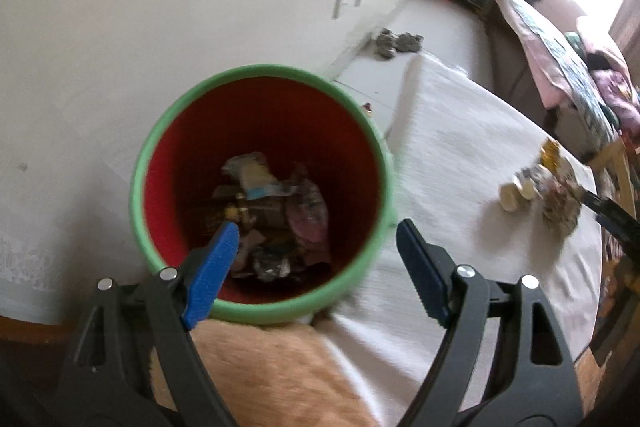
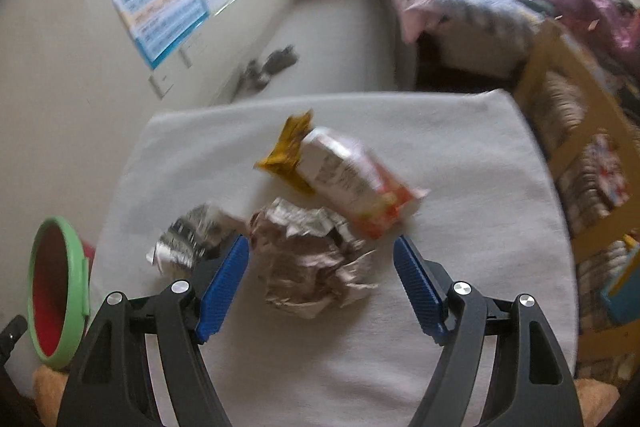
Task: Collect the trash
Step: 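Grasp the crumpled brown paper wrapper with the right tool, then grasp the white-and-black printed wrapper with the left tool and lift it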
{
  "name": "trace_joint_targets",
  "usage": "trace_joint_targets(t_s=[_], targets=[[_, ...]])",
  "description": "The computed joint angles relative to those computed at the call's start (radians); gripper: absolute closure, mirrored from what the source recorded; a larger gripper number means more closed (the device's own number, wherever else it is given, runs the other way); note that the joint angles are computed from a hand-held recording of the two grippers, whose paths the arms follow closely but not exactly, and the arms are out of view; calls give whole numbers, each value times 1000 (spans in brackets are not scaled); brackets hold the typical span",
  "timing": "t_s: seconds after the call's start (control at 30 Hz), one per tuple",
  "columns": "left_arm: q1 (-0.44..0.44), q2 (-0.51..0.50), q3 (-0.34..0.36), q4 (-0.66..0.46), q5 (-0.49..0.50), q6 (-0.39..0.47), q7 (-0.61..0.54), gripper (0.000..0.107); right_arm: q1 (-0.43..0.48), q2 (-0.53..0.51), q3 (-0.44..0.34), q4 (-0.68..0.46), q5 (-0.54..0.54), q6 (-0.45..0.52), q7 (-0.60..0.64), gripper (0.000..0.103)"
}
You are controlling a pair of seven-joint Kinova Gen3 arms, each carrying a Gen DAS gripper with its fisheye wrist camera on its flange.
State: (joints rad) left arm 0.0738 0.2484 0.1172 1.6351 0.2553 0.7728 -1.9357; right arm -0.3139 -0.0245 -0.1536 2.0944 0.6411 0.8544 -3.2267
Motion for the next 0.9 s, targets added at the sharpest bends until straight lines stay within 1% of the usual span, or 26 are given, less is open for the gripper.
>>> trace_joint_targets(t_s=[0.03,0.07,0.1,0.13,0.23,0.33,0.4,0.43,0.47,0.5,0.57,0.63,0.67,0.73,0.83,0.9], targets=[[9,-5,6,3,-5,1,-4,29,6,12,8,0,-20,-20,25,32],[24,-12,11,8,-16,1,-1,29,16,26,21,3,-43,-47,50,38],[39,-18,15,11,-27,0,2,29,24,24,31,12,-60,-69,70,44],[48,-22,17,13,-31,1,2,29,29,23,39,24,-76,-104,83,54],[77,-31,32,13,-37,0,-9,29,24,-6,21,53,-50,-134,53,60],[111,-20,52,-5,-33,0,-22,29,17,-101,-22,109,-57,-142,22,61],[137,0,70,-30,-27,10,-38,27,13,-171,-78,140,-83,-114,1,61],[158,11,78,-40,-33,4,-43,25,14,-202,-118,152,-94,-84,-23,61],[183,25,86,-52,-46,-3,-48,24,16,-233,-156,164,-106,-57,-54,61],[210,47,96,-70,-66,-7,-55,24,23,-245,-177,165,-115,-46,-71,60],[279,97,88,-126,-133,19,-30,24,35,-284,-235,184,-128,-20,-125,60],[332,162,94,-191,-173,54,-23,24,44,-308,-281,187,-126,15,-151,60],[356,184,88,-212,-194,66,-15,24,50,-316,-296,188,-123,26,-160,60],[414,249,80,-282,-243,118,0,24,60,-336,-301,197,-121,17,-169,60],[469,318,68,-363,-279,188,26,24,81,-353,-314,205,-119,1,-175,60],[483,341,62,-387,-283,202,38,24,89,-364,-313,213,-128,-12,-164,59]])
